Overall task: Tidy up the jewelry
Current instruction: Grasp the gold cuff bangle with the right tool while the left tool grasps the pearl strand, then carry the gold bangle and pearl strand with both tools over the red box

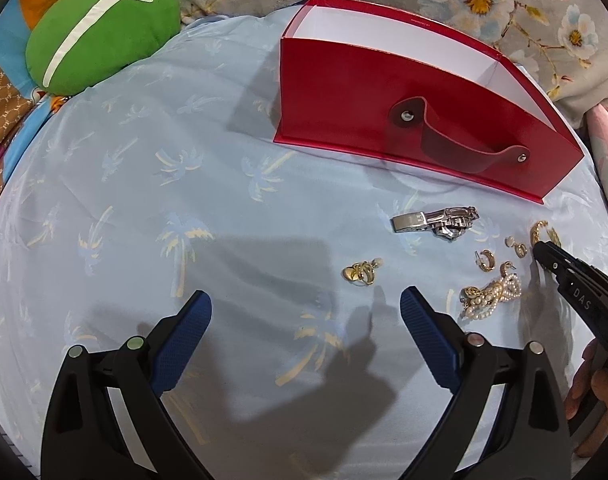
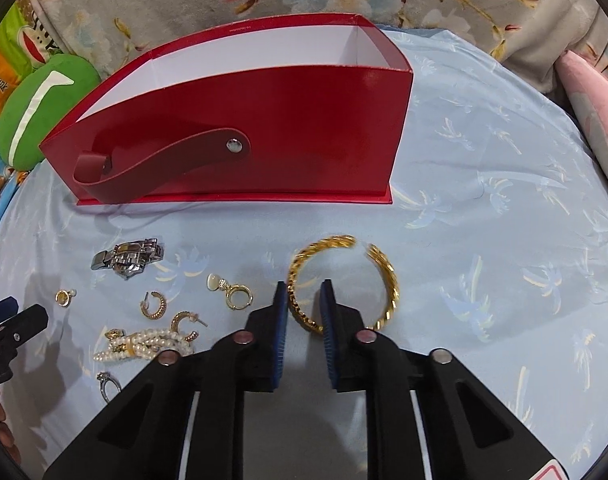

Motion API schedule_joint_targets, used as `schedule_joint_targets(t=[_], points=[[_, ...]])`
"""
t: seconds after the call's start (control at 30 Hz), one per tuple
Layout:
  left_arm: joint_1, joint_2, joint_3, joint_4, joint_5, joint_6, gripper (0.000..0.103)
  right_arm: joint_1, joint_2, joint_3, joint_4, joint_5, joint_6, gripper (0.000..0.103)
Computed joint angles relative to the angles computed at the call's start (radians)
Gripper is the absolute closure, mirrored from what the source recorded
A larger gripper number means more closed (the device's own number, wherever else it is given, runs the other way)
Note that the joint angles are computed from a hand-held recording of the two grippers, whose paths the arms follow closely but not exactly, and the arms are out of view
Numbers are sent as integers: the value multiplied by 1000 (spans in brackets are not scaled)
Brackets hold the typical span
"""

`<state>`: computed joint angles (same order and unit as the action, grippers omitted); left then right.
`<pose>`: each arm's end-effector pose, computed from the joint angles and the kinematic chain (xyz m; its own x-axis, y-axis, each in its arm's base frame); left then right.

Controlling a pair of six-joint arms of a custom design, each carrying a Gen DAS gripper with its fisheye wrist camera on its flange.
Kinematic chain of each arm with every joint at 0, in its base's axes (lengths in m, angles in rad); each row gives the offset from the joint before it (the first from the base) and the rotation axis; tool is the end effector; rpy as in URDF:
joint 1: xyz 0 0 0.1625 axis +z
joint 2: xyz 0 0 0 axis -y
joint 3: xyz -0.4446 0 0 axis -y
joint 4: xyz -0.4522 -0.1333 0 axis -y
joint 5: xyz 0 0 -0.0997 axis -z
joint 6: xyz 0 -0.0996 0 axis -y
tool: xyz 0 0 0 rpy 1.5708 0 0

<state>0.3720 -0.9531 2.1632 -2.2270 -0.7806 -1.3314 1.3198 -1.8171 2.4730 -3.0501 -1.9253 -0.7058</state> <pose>-0.3590 -0.3591 -0.0102 -0.7478 -0.1127 -0.6543 0.2776 0.8421 -0.4623 -0.0003 -0.3987 0.3275 -0.7528 -0.0621 0.6553 -0.4197 0.8122 -0.4052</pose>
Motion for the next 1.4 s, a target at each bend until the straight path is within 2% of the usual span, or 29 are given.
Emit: schedule_joint_targets(t=[0.07, 0.23, 0.47, 0.67, 0.77, 0.87, 1.03, 1.17, 1.37, 1.4], points=[[-5, 3, -1, -9, -1, 8, 10, -1, -1, 3, -6, 1, -4, 100], [-21, 20, -14, -53, -11, 57, 10, -18, -37, 17, 2, 25, -3, 100], [-34, 103, -67, -192, -63, 218, 10, -48, -157, 35, 71, 70, 13, 100], [-19, 190, -127, -257, -111, 349, 11, -64, -223, 31, 130, 93, 22, 100], [-2, 221, -148, -311, -141, 424, 23, -73, -241, 30, 150, 103, 26, 100], [11, 245, -167, -315, -149, 456, 35, -81, -249, 28, 163, 114, 31, 100], [4, 262, -180, -294, -110, 458, 43, -86, -255, 29, 171, 124, 31, 100], [1, 253, -175, -282, -107, 448, 74, -86, -256, 31, 175, 128, 34, 100], [-2, 214, -141, -308, -139, 430, 82, -79, -261, 38, 178, 130, 37, 100], [-5, 209, -137, -311, -141, 427, 90, -77, -263, 39, 179, 131, 38, 100]])
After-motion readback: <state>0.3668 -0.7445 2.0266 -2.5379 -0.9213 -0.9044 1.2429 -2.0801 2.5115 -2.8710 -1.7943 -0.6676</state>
